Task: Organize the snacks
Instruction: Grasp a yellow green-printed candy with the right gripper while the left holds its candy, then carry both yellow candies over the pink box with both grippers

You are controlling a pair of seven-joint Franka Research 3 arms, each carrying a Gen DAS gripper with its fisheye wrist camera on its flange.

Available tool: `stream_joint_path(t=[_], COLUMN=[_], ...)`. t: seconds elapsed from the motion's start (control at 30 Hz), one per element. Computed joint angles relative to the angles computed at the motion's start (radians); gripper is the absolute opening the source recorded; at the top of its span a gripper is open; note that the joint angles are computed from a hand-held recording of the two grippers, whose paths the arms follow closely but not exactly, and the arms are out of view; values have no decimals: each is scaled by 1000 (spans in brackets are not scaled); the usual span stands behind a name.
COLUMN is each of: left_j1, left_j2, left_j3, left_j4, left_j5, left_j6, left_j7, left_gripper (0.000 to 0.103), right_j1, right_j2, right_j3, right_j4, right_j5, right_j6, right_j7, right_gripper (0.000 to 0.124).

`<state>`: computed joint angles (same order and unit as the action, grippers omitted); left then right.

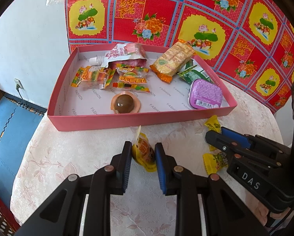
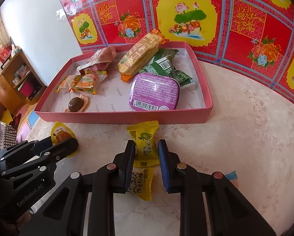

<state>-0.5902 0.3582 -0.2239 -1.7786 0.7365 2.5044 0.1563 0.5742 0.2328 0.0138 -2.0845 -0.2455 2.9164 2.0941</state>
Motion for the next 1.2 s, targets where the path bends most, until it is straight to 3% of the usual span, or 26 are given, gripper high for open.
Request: stream_joint_path(t=[0.2, 1.2], left_j1=[1, -2], left_j2=[0, -33], left_j3=[0, -3], left_j4=[-1, 32], left_j5=[0, 75], left_j6=[5, -46], left_j7=[2, -33], left_gripper=[25, 25], right_j1=[33, 11], right_j2=[6, -87], right_j3=[-37, -53], right_j4=[5, -92], right_j5=[-90, -173], right_j6=[6, 171], right_j7=[77, 153], right_gripper=[24, 20])
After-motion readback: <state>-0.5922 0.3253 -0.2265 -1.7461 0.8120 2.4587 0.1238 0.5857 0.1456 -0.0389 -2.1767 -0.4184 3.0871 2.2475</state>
